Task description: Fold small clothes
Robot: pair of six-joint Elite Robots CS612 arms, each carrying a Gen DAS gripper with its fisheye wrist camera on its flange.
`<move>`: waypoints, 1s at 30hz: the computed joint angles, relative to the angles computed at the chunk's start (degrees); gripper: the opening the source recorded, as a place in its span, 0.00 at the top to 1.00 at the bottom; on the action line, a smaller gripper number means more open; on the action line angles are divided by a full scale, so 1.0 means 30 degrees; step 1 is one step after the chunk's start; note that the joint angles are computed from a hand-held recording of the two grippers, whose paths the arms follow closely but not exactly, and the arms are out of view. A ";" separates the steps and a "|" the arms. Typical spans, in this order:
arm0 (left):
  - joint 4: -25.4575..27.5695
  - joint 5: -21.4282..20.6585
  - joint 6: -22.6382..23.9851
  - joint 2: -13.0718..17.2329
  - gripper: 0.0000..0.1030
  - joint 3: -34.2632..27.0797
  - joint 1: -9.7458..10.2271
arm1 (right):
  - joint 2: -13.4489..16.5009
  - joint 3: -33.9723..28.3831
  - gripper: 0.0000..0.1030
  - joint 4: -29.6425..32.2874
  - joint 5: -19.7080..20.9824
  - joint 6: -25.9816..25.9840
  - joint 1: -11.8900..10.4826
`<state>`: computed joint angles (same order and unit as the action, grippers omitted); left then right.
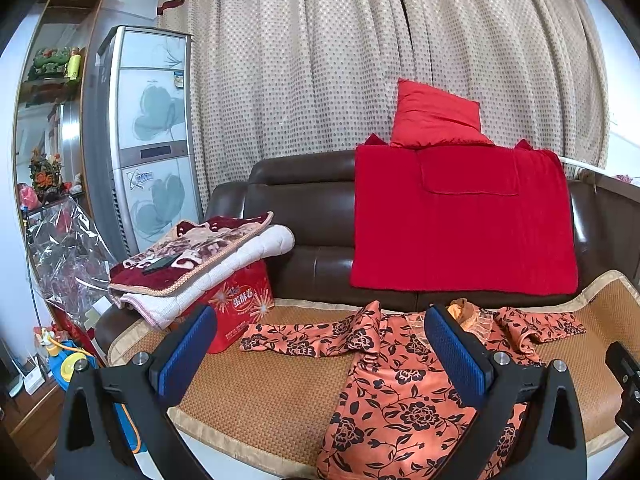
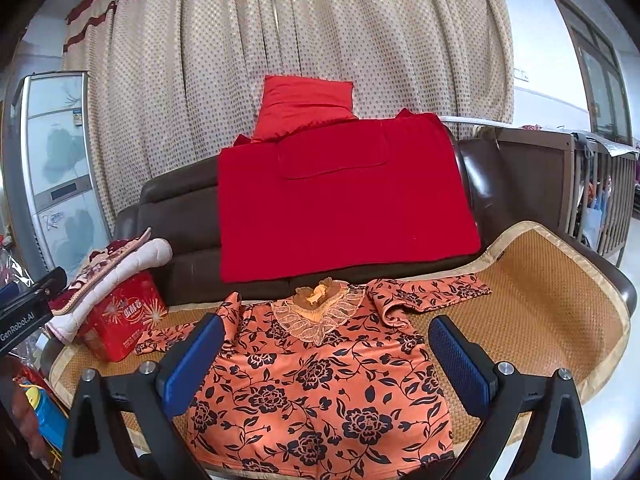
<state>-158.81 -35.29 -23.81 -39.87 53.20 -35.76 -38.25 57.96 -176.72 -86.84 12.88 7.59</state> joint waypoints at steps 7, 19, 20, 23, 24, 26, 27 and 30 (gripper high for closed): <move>0.0009 -0.0026 -0.0016 0.0001 0.00 0.0014 -0.0002 | -0.0031 -0.0069 0.00 0.0395 0.0192 0.0311 -0.0024; 0.0370 -0.0133 -0.0136 0.0173 0.00 -0.0170 0.0048 | -0.0001 -0.0248 0.00 0.1162 0.0551 0.0783 -0.0072; 0.0471 -0.0153 -0.0148 0.0208 0.00 -0.0227 0.0058 | 0.0024 -0.0274 0.00 0.1175 0.0533 0.0760 -0.0070; 0.0743 -0.0233 -0.0197 0.0332 0.00 -0.0461 0.0087 | 0.0199 -0.0467 0.00 0.1107 0.0388 0.0533 -0.0064; 0.0881 -0.0256 -0.0213 0.0405 0.00 -0.0589 0.0105 | 0.0247 -0.0532 0.00 0.1183 0.0407 0.0557 -0.0069; 0.1195 -0.0343 -0.0276 0.0577 0.00 -0.0877 0.0161 | 0.0383 -0.0753 0.00 0.1413 0.0400 0.0529 -0.0078; 0.1357 -0.0399 -0.0309 0.0678 0.00 -0.1048 0.0184 | 0.0491 -0.0919 0.00 0.1559 0.0423 0.0520 -0.0089; 0.2019 -0.0895 -0.0355 0.1256 0.00 -0.1972 0.0365 | 0.0913 -0.1563 0.00 0.1914 0.0701 0.0608 -0.0216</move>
<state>-152.75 -37.98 -24.87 -36.10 47.28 -34.66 -35.51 53.28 -170.98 -84.74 14.70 6.94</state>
